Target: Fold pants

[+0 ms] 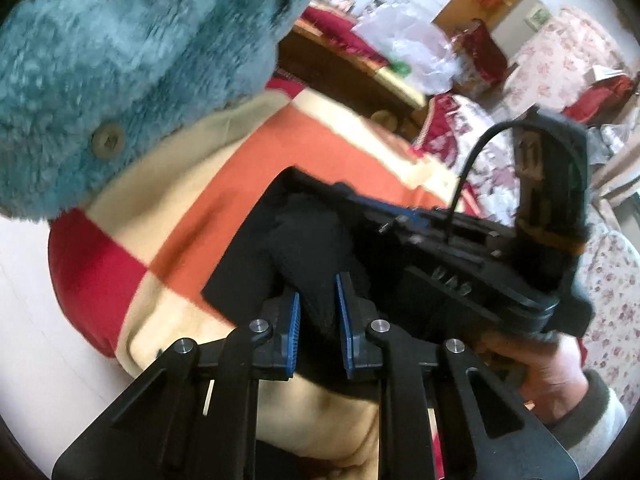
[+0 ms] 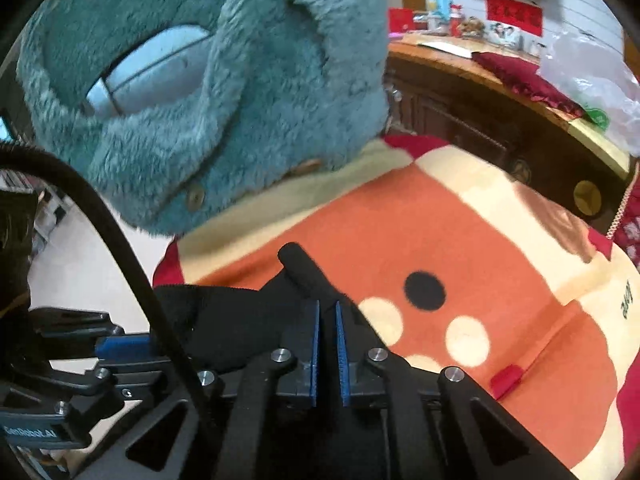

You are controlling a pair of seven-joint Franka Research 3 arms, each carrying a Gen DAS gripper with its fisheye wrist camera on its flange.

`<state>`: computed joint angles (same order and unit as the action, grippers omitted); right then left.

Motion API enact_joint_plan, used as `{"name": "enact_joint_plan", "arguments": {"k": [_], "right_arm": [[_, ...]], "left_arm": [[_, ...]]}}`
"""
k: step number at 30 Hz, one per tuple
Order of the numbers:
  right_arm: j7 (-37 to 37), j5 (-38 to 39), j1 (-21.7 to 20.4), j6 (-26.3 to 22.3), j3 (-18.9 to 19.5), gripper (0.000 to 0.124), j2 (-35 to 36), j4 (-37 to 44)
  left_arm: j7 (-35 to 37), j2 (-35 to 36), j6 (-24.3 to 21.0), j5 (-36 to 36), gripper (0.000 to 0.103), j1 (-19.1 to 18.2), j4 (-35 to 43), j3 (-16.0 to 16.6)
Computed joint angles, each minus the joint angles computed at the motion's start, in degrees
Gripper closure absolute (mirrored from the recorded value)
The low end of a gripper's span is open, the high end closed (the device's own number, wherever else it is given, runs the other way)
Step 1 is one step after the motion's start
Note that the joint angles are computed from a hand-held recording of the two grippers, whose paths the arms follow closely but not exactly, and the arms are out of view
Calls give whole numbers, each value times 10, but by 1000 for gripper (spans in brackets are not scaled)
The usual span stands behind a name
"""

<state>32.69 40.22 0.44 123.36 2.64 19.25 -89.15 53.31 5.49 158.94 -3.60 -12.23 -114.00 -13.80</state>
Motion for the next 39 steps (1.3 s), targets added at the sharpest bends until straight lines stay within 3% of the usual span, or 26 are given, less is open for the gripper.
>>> {"name": "enact_joint_plan", "arguments": {"k": [8,11,14,21,33,39], "right_arm": [[43,11,8,27,2,114,0,-34],[36,28,-3,11,1,104,-16,-39],[30,36,-9,19,-8,103,-47,-68],[36,73,-25,39,-38,101,-112,-152],[51,40,-34,143,-85,90,-238,-290],[72,16,-47,149,-109,88,-268,-319]], "left_arm": [[-26,3,-8,-24,83,6,-27,-1],[-63,-5,-34,32,76,-3,-20,8],[-111,-20,-50,97,75,-9,-23,14],[-131,-29,-55,139,75,-16,-14,7],[-45,14,-64,87,75,-49,54,-22],[-13,46,-81,74,75,-68,99,-34]]}}
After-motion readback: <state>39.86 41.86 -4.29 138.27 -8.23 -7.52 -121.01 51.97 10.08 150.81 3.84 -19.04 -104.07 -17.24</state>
